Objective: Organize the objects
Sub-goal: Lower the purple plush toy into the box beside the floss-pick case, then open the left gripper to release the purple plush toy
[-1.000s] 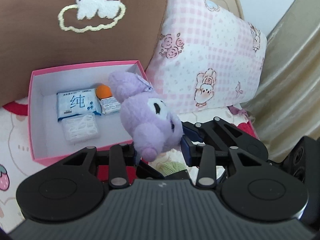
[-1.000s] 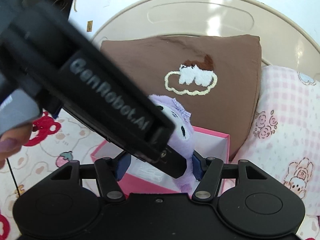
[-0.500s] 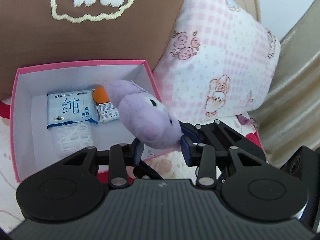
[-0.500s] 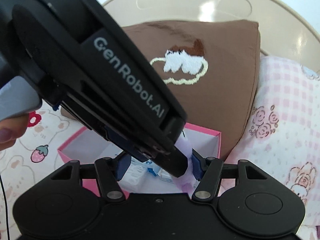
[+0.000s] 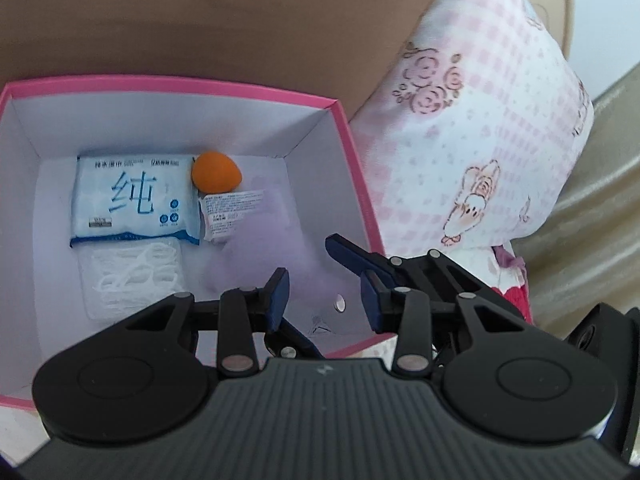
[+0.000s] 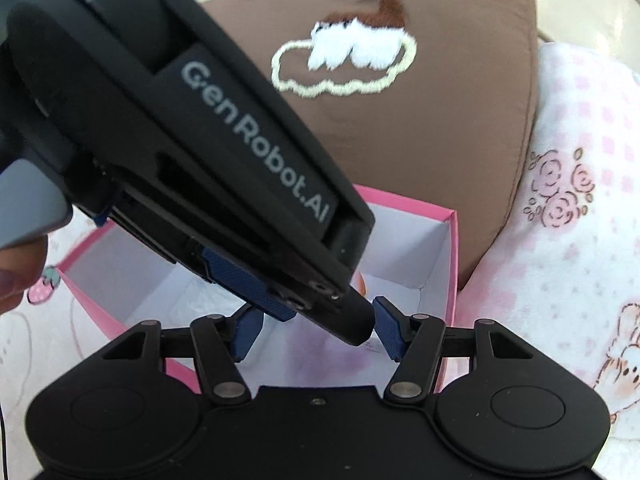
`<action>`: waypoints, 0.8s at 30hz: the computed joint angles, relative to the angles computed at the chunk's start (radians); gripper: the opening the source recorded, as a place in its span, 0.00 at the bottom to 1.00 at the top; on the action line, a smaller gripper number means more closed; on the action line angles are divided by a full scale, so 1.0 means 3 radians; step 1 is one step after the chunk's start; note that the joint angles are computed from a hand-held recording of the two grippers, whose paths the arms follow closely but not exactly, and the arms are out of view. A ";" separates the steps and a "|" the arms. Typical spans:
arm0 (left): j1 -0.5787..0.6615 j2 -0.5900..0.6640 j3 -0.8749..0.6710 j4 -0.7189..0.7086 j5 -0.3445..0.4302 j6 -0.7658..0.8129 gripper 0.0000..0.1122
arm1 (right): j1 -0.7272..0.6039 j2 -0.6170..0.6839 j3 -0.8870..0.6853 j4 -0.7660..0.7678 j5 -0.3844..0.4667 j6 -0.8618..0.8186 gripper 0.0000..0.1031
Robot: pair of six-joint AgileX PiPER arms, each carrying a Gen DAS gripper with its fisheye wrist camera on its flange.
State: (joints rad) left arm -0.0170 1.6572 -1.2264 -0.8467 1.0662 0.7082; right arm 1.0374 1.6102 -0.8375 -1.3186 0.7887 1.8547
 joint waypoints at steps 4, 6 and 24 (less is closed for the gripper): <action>0.0003 0.0207 -0.0069 -0.0039 0.0010 -0.0066 0.32 | -0.0170 0.0041 -0.0015 0.0142 -0.0229 -0.0142 0.63; 0.0019 0.0268 -0.0077 -0.0073 -0.0012 -0.0080 0.32 | -0.0239 0.0046 -0.0027 0.0248 -0.0310 -0.0228 0.63; 0.0359 -0.0141 -0.0151 0.0483 0.0157 -0.0119 0.33 | 0.0272 -0.0519 -0.0166 0.1161 0.0190 -0.1213 0.66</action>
